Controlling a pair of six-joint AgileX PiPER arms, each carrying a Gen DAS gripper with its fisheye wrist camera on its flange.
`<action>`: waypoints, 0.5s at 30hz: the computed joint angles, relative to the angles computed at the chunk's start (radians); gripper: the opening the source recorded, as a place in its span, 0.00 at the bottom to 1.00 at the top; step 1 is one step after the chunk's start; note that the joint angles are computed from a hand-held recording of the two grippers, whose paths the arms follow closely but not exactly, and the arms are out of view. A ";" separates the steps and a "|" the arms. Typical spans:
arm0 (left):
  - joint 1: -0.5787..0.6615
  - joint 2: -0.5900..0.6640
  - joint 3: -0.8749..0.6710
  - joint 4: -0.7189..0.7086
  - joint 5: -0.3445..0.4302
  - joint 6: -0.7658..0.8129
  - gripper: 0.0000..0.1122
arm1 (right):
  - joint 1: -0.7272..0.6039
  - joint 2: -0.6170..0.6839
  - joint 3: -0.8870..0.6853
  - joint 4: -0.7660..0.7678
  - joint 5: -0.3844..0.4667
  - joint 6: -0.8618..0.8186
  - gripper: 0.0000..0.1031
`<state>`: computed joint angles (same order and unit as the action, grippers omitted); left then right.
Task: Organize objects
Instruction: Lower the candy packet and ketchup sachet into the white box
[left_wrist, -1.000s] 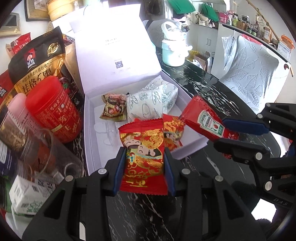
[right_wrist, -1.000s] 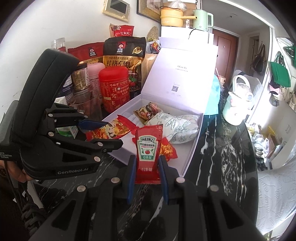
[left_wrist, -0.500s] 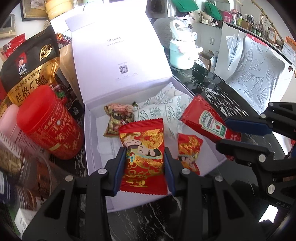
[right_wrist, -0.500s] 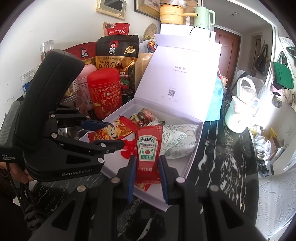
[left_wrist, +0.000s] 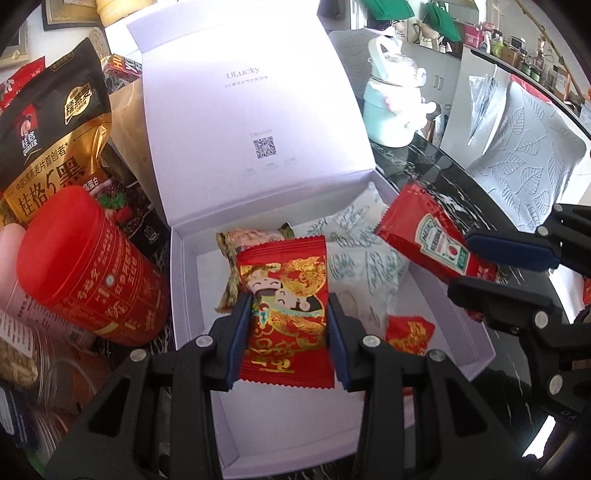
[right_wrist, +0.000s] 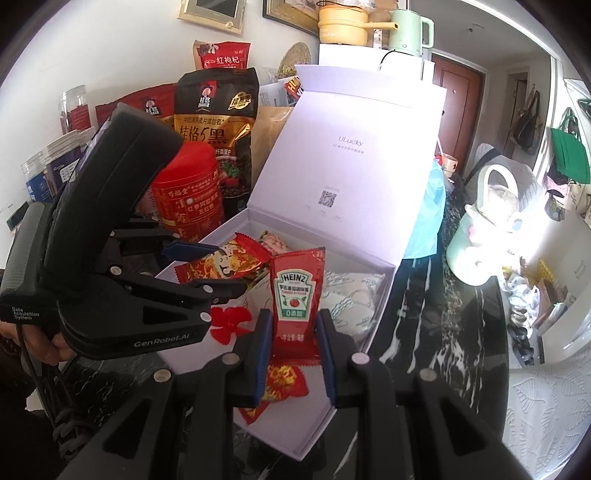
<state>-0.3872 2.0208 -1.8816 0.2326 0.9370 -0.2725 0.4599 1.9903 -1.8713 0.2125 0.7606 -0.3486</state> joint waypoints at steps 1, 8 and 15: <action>0.002 0.012 -0.019 -0.001 0.008 0.000 0.33 | -0.002 0.010 -0.017 0.000 0.007 -0.004 0.23; 0.015 0.114 -0.189 0.005 0.086 0.005 0.33 | -0.022 0.114 -0.204 0.014 0.102 -0.037 0.23; 0.027 0.239 -0.381 0.006 0.185 0.026 0.33 | -0.025 0.248 -0.446 -0.012 0.223 -0.025 0.23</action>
<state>-0.3604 2.2593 -2.2625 0.2384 1.1217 -0.2464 0.4347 2.2384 -2.3176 0.2003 0.9837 -0.3738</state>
